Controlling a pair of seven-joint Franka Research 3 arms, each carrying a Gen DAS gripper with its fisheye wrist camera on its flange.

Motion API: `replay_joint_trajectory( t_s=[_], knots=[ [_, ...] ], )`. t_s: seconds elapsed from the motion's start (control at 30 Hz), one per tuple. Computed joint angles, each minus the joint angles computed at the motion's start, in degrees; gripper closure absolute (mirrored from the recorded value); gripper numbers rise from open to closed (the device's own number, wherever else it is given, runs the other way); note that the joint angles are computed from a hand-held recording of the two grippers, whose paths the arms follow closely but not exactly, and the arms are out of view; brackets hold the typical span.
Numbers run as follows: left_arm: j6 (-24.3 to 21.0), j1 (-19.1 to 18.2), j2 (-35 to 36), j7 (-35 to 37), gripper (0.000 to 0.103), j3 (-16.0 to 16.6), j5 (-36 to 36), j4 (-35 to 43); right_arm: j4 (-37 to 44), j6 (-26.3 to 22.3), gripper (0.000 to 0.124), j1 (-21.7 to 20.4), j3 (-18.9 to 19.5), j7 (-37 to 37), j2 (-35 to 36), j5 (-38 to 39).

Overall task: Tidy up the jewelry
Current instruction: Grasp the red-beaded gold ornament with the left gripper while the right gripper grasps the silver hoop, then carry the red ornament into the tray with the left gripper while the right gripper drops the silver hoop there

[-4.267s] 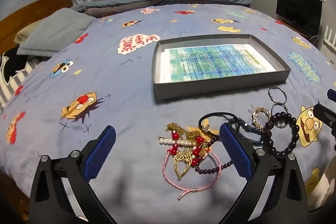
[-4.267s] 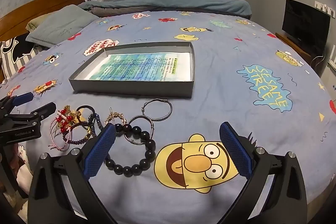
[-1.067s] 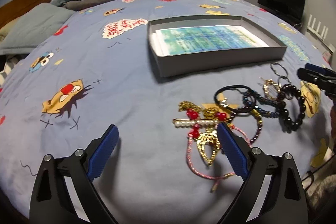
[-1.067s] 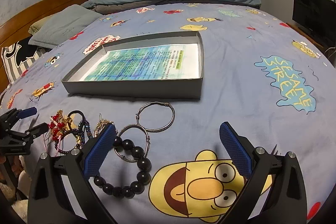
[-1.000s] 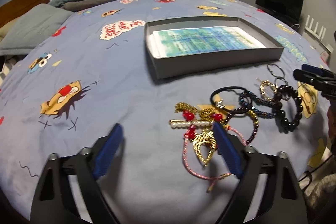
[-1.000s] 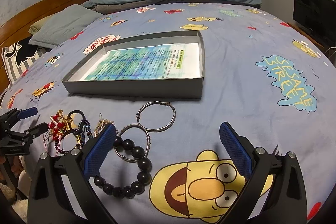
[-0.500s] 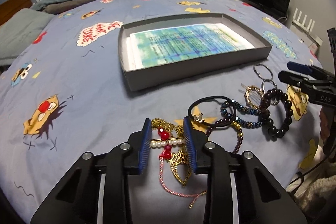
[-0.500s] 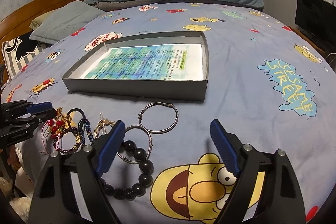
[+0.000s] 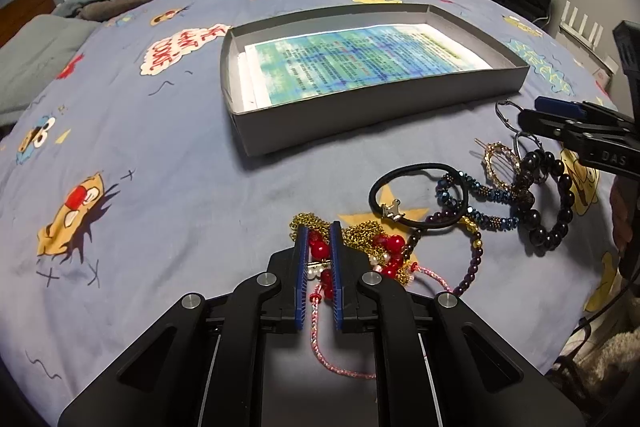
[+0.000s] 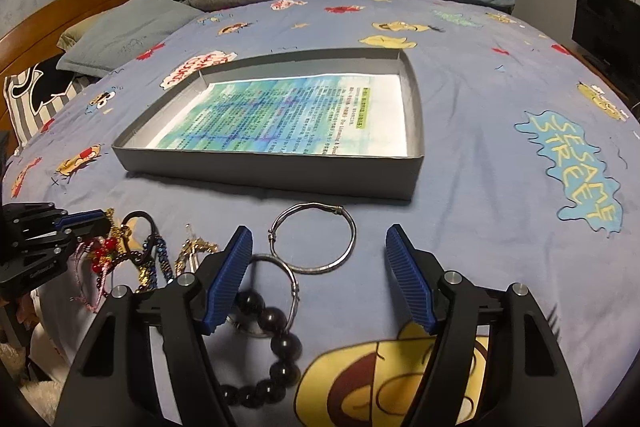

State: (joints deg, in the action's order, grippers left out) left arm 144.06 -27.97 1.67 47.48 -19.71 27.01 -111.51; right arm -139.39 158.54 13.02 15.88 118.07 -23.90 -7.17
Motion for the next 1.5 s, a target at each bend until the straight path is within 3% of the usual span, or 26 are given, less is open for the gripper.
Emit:
replay_joint_trajectory(
  t_s=[0.2,0.57,0.97,1.23,1.5],
  knots=[
    [2.44,0.34,-1.26,-0.88,0.093,0.22,0.59,-1.17,2.42,-1.92,0.073,0.45,-0.42,-0.39,2.97,-0.35],
    [7.11,1.5,-5.98,-0.64,0.093,-0.23,-0.15,-2.85,1.51,-0.62,0.073,0.21,-0.36,0.78,0.13,-1.7],
    [6.35,2.64,-5.99,0.8,0.093,-0.81,3.87,3.48,5.62,0.38,0.073,-3.34,1.28,-0.45,-1.79,-3.95],
    [3.8,1.92,1.89,4.47,0.093,0.15,6.04,16.97,14.04,0.74,0.073,-4.77,0.75,-1.21,4.43,-6.42],
    [-5.29,-3.13,17.76,9.97,0.093,4.16,6.42,38.38,23.07,-1.34,0.073,-2.02,-3.23,-1.68,14.18,-8.02]
  ],
)
